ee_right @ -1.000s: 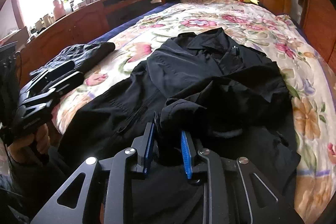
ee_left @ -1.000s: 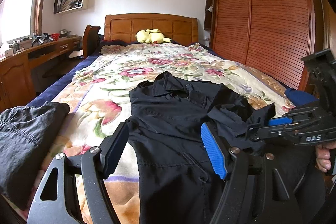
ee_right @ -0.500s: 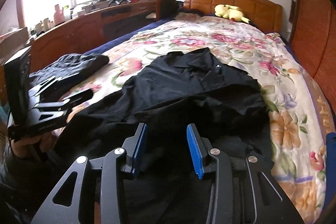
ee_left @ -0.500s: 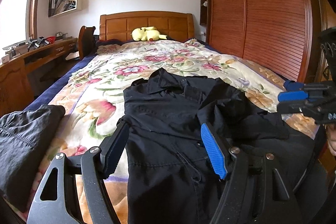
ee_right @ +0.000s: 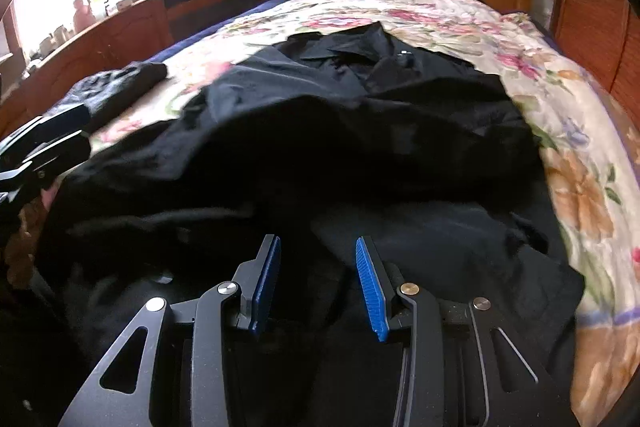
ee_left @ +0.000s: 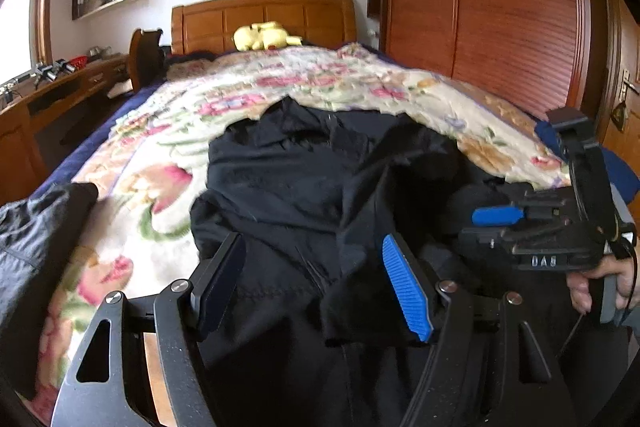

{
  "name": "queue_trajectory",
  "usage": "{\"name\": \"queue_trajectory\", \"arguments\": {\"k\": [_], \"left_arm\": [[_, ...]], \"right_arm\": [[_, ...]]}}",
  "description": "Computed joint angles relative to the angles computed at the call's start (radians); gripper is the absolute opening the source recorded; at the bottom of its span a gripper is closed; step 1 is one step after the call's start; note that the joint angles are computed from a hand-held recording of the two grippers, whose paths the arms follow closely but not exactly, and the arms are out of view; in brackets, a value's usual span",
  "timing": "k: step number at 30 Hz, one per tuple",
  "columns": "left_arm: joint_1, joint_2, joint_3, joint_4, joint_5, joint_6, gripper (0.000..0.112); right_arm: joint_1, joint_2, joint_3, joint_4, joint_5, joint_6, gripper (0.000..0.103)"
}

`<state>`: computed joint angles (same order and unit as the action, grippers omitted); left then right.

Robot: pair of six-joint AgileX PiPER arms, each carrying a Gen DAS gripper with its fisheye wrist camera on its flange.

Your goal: Fold large clothes

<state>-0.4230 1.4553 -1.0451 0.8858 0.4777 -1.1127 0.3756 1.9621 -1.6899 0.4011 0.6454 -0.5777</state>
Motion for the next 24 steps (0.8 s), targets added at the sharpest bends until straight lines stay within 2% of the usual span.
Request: {"name": "queue_trajectory", "arguments": {"k": [6, 10, 15, 20, 23, 24], "left_arm": [[-0.019, 0.046, -0.016, -0.106, 0.016, 0.048, 0.072], [-0.025, 0.079, -0.043, -0.195, 0.025, 0.098, 0.072], [-0.067, 0.084, -0.046, -0.156, 0.062, 0.031, 0.071], [-0.07, 0.054, -0.017, -0.163, 0.076, -0.022, 0.052], [-0.063, 0.052, -0.017, -0.191, 0.087, -0.004, 0.035], [-0.061, 0.049, -0.017, -0.196, 0.091, 0.003, 0.025]], "right_arm": [[-0.034, 0.024, 0.006, 0.059, -0.05, -0.064, 0.041], [-0.067, 0.035, 0.012, 0.175, -0.05, -0.148, 0.049], [-0.097, 0.044, 0.063, 0.311, -0.075, -0.293, 0.051], [-0.141, 0.031, 0.099, 0.439, -0.049, -0.446, 0.051], [-0.148, 0.038, 0.087, 0.45, -0.031, -0.477, 0.051], [-0.148, 0.041, 0.084, 0.45, -0.03, -0.485, 0.051]]}}
